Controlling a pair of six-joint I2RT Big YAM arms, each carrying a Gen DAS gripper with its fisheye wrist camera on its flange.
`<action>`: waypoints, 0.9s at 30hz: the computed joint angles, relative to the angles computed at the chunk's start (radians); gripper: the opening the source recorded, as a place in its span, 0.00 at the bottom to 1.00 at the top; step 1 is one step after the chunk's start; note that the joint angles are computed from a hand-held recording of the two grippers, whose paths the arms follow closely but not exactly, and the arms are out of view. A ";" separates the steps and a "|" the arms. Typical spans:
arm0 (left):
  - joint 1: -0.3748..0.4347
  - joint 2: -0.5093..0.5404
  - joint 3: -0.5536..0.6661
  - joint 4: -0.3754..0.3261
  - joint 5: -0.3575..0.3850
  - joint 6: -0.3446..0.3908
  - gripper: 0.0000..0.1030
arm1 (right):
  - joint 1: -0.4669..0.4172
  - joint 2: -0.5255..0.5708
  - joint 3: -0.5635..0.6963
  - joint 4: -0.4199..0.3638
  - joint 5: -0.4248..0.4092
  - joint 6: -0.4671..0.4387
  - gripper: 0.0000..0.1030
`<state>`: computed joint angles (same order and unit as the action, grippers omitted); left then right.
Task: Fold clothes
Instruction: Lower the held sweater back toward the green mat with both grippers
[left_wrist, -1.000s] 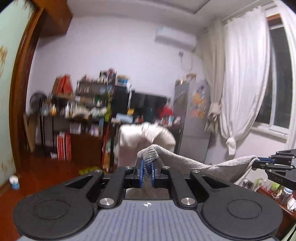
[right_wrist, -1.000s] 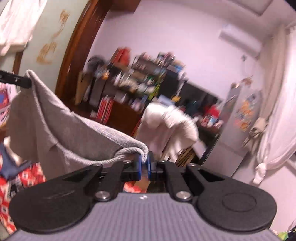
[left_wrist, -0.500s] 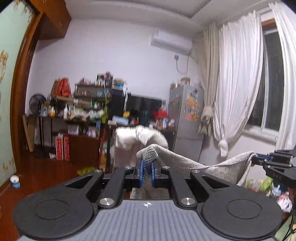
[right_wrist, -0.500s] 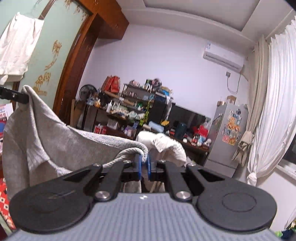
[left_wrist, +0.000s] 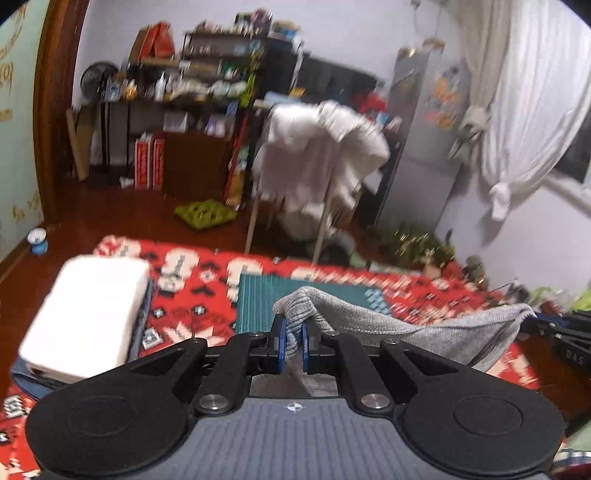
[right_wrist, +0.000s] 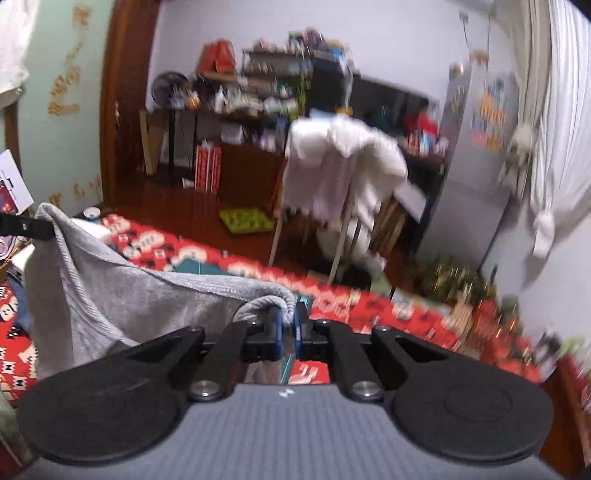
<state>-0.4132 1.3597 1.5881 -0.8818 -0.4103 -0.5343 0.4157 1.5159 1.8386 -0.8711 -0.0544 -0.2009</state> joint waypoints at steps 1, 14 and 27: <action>0.013 0.024 0.003 0.003 0.012 -0.009 0.08 | -0.004 0.027 -0.002 0.007 -0.006 0.015 0.06; 0.159 0.278 0.105 0.060 0.166 -0.072 0.08 | -0.015 0.505 0.330 -0.012 -0.046 0.214 0.06; 0.221 0.430 0.247 0.081 0.166 -0.041 0.14 | -0.018 0.926 1.020 -0.157 -0.048 0.267 0.08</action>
<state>-0.1917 1.7898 1.8351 -0.8004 -0.2445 -0.5755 0.3974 2.4423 2.8591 -1.0278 -0.1022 0.0666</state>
